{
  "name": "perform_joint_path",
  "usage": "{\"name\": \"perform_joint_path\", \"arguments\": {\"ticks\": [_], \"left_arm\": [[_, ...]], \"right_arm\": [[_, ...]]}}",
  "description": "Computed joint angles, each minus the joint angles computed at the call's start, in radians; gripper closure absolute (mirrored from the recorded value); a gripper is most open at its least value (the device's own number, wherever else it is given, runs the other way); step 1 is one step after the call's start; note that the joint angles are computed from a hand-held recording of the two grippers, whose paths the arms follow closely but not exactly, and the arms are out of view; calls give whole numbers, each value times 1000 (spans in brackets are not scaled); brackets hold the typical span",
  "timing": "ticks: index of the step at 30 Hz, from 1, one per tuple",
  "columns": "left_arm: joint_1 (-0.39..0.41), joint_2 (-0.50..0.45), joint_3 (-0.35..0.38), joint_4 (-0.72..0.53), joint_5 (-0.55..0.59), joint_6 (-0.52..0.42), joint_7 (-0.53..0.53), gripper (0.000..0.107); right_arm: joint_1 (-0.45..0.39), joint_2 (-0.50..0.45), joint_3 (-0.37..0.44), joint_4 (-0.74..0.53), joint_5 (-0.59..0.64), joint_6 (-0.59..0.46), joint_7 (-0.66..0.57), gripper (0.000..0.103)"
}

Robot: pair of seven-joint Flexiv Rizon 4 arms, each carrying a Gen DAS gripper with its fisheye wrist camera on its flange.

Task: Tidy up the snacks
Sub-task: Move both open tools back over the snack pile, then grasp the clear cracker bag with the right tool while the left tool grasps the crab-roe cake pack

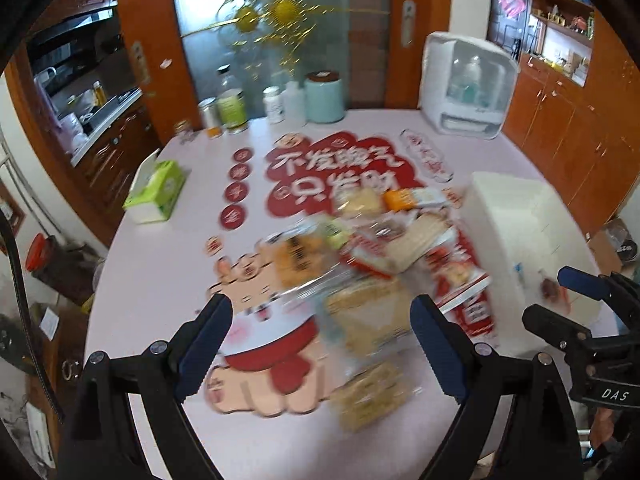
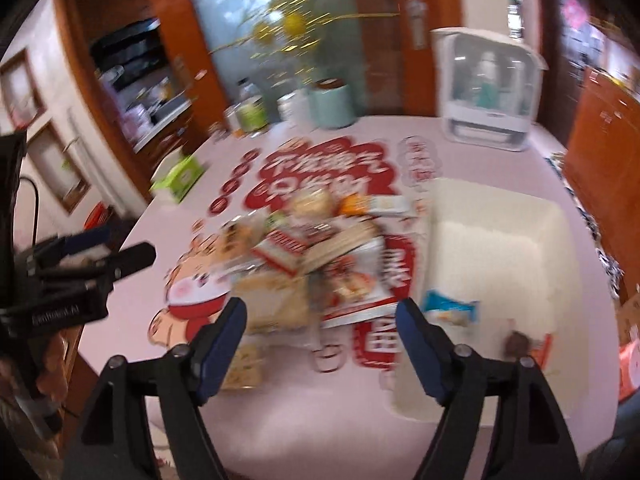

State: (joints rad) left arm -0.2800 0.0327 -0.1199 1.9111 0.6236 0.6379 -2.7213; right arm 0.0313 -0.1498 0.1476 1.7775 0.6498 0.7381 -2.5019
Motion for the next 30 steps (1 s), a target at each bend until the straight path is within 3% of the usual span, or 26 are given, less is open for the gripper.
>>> {"name": "perform_joint_path", "arguments": {"ticks": [9,12,21,30], "left_arm": [[70,64,56,218,-127,154,140,17],[96,62,69,268,-160,210,193,17],[151,32,97,359,-260,347,328,17],[184,-47,116,311,-295,420,454,17]], "right_arm": [[116,-8,59,181,-132,125,65,2],[141,-44,69,204,-172,109,111,1],[197,-111,110,305,-297,258,200,0],[220,-142,122,360,-432,367,310,0]]}}
